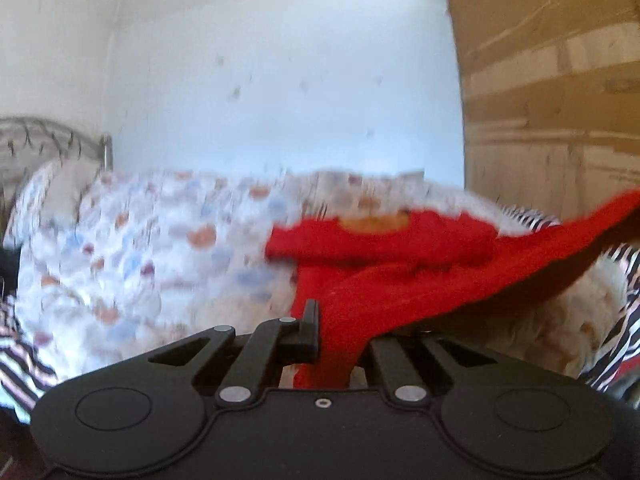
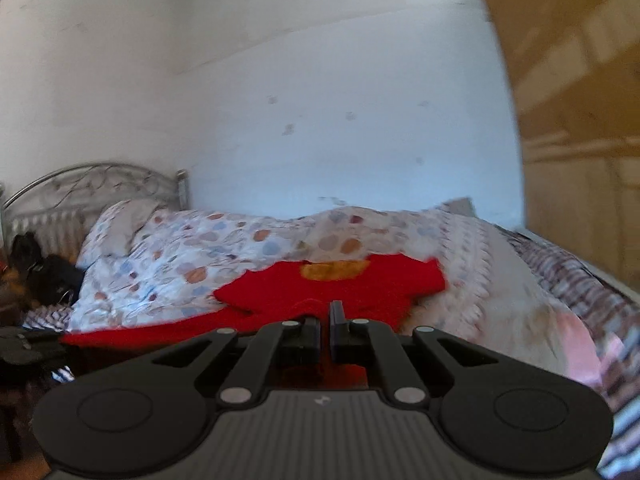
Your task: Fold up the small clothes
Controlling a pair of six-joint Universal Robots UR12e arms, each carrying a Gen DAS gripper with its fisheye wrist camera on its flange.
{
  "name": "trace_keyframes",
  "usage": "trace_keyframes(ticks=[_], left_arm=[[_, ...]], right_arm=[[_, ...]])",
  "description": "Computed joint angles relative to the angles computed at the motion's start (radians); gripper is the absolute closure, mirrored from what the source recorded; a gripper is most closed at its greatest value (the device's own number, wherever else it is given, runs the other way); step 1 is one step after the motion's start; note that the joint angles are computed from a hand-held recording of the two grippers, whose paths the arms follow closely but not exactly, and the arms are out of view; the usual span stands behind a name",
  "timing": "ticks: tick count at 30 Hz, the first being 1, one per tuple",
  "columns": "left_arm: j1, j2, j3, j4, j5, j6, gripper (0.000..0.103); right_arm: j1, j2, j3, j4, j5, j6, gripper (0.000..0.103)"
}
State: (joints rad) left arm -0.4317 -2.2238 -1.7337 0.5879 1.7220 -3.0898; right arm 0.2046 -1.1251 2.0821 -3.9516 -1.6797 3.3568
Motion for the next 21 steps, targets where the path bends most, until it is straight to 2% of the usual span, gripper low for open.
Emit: trace_keyframes(ticks=[3,6,11,14,16,21], left_arm=[[-0.005,0.015,-0.016,0.039,-0.032,0.010,0.100],[-0.004,0.043,-0.050,0.070,-0.062,0.013,0.100],[-0.001,0.137,-0.157,0.072,-0.114,0.021,0.100],[-0.001,0.182,-0.212,0.081,-0.127,0.046,0.100],[0.000,0.207,-0.235,0.056,-0.145,0.034,0.100],[0.000,0.210,-0.234,0.019,-0.152,0.032,0.100]], right_arm=[[0.021,0.002,0.036,-0.078,-0.063,0.009,0.099],[0.035,-0.014,0.077,-0.134,-0.081,0.011,0.099],[0.078,-0.073,0.155,-0.185,-0.115,-0.023,0.099],[0.098,-0.103,0.180,-0.186,-0.131,-0.021,0.099],[0.103,-0.114,0.189,-0.174,-0.140,-0.017,0.099],[0.087,-0.111,0.185,-0.147,-0.131,0.011,0.099]])
